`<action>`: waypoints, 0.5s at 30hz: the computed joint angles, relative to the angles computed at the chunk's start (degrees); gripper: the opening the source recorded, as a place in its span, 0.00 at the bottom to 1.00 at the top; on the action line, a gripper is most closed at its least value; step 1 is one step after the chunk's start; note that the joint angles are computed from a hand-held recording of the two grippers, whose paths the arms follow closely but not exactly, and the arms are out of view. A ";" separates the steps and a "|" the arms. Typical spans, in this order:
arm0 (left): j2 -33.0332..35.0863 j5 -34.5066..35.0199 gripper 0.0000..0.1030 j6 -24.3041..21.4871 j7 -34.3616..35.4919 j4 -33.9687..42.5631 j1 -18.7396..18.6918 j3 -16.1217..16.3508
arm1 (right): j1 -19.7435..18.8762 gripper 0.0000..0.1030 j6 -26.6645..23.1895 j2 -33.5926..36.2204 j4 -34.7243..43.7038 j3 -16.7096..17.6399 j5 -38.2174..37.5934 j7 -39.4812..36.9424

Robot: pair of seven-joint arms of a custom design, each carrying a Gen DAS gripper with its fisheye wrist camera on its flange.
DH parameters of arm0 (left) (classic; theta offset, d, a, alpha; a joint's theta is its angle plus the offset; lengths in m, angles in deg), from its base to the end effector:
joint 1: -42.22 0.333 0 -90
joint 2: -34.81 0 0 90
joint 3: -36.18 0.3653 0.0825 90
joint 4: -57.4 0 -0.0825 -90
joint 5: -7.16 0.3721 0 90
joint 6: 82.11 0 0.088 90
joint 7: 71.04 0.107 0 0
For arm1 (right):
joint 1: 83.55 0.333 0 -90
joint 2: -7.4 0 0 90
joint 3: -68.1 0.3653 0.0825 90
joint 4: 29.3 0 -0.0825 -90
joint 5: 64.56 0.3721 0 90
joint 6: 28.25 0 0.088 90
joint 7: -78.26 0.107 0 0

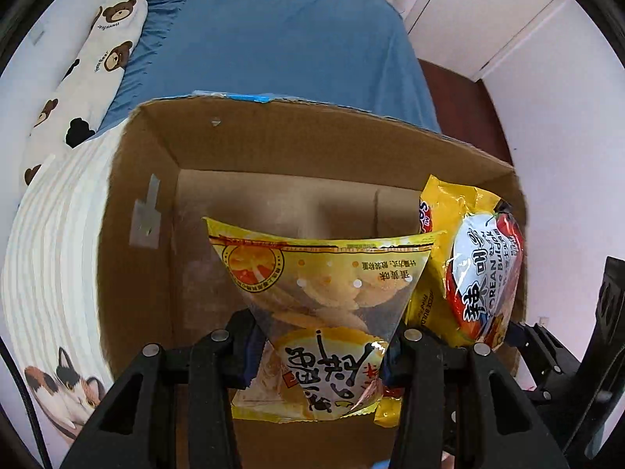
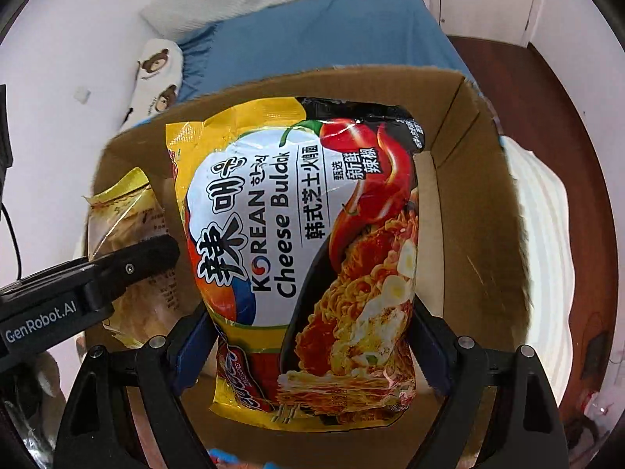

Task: Organize snacks
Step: 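Carry both packets into the cardboard box and open both tools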

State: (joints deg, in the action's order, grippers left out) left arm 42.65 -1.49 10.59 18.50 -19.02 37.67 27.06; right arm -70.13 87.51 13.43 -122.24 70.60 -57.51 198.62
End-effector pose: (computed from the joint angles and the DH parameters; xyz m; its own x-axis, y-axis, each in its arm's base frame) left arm 0.5772 -0.1469 0.7124 -0.2385 -0.9558 0.1721 -0.9657 0.2147 -0.1464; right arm 0.5909 0.1744 0.6346 -0.2540 -0.9336 -0.2528 -0.9350 0.3039 -0.1827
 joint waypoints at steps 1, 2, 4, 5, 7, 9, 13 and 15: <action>0.48 0.59 0.41 0.02 -0.21 0.24 -0.24 -0.08 | -0.09 0.88 -0.23 0.95 0.63 -0.09 -0.13 -0.19; 1.04 1.00 0.41 -0.08 -0.27 0.66 -0.40 -0.14 | -0.03 0.88 -0.47 1.53 1.05 -0.05 -0.22 -0.20; 2.11 1.82 0.41 0.31 -0.48 1.16 -0.61 -0.13 | -0.09 0.88 -0.85 2.69 1.57 -0.06 0.03 -0.53; 2.46 2.60 0.41 0.37 -0.77 1.25 -0.81 -0.13 | -0.08 0.88 -1.54 2.98 1.85 -0.03 0.24 -0.49; 3.47 3.56 0.41 0.07 -1.31 2.06 -1.11 -0.16 | -0.38 0.88 -2.31 5.73 4.80 -0.15 0.75 -1.22; 3.87 3.77 0.44 -0.35 -1.20 2.27 -1.25 -0.30 | -0.68 0.89 -3.93 7.73 6.75 -0.17 1.31 -2.17; 2.84 4.99 0.86 1.19 -0.34 0.27 -1.54 -0.37 | -0.19 0.96 -4.18 9.47 8.61 -0.12 -0.06 -4.20; 1.87 4.63 0.90 2.62 0.02 -1.31 -1.30 -0.26 | 0.14 0.96 -3.57 9.10 8.00 -0.23 -0.67 -3.86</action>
State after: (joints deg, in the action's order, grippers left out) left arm 44.52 3.14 13.20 18.52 -20.33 36.37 26.81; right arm -69.98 83.94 22.53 -114.24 70.37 -58.18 194.77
